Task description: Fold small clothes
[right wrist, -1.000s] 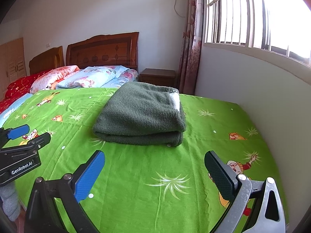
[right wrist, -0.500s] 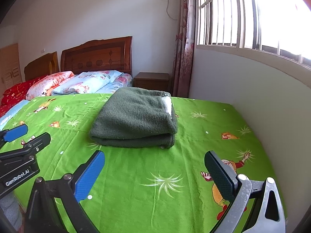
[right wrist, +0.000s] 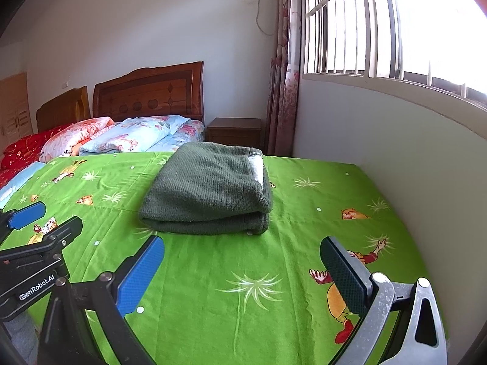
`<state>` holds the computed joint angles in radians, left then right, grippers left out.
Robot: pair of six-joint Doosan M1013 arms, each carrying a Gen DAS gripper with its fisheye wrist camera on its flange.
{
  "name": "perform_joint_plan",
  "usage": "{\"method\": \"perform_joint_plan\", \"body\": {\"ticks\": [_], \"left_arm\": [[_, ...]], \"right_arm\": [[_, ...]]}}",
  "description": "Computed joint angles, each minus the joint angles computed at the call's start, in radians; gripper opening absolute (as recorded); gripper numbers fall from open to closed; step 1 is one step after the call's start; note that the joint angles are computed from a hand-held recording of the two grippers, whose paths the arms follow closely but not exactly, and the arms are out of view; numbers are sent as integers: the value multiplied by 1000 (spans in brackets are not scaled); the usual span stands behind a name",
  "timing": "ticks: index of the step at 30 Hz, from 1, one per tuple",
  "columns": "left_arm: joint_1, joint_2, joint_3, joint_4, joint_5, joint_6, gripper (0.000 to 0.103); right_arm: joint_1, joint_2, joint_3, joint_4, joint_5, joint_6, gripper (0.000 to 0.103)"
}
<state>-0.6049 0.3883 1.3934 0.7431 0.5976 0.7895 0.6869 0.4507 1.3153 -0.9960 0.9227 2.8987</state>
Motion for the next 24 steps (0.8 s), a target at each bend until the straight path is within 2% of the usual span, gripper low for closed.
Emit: {"method": "perform_joint_plan", "body": {"ticks": [24], "left_arm": [[-7,-12,14,27,-1,-19,71]], "right_arm": [[14,-6,3,-23,1,6,103]]}}
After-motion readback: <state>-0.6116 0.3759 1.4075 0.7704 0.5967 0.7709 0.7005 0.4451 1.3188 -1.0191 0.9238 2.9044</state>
